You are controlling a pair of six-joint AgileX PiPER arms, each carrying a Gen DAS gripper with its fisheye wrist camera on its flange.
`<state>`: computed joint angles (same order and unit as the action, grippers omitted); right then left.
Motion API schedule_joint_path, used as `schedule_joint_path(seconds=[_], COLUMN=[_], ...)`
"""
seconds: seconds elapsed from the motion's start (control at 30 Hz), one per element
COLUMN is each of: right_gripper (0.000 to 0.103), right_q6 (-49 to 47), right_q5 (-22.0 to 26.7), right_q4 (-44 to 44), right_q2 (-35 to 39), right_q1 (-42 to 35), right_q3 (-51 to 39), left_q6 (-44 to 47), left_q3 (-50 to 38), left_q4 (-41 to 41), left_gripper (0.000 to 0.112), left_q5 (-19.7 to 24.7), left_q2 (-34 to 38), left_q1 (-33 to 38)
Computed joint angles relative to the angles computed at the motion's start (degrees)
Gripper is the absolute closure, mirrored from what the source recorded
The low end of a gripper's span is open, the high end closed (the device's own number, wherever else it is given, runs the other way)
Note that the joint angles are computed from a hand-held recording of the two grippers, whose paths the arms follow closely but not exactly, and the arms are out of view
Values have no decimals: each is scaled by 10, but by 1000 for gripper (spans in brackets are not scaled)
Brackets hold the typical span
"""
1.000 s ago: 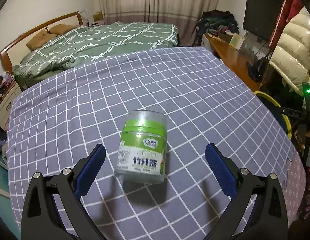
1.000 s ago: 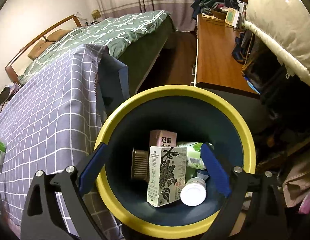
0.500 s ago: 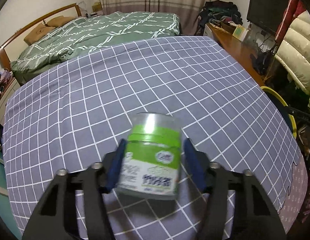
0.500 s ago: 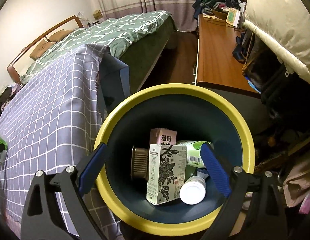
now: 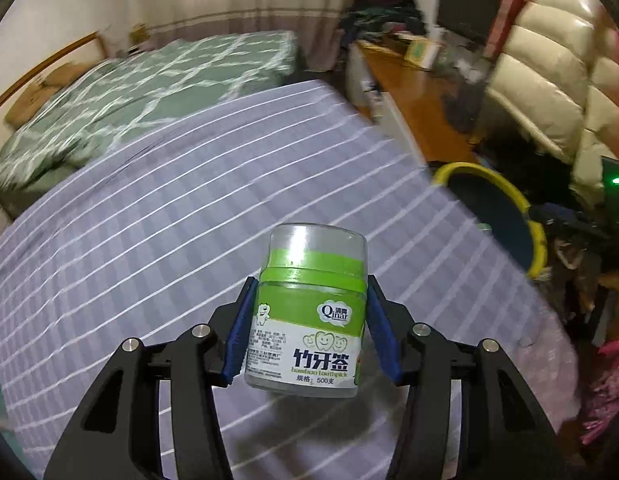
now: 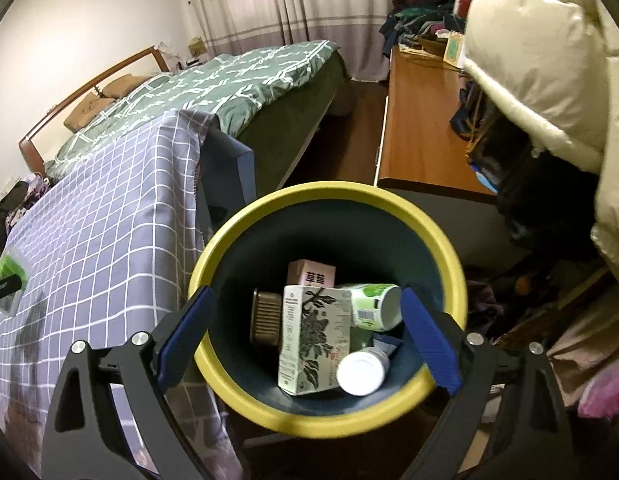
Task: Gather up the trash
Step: 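Carry the green jar with the left tool over the bin and drop it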
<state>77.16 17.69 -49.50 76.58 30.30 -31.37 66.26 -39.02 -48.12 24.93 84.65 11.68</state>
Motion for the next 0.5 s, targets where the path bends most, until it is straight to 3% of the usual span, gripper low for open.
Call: schedule_joint_path(seconds=[0.23, 0.5], right_gripper=[14, 14], right_q6=[-55, -241], right_q5=[6, -1], right_q4=[33, 170], right_q2=[-92, -183], right_q1=[-40, -120], right_q3=[60, 110], left_q6=[-228, -489], left_q3=[-84, -263], left_q4=[128, 330], left_gripper=[60, 60], left_q5=[-35, -25], left_q2=[42, 206], left_q1=[-229, -398])
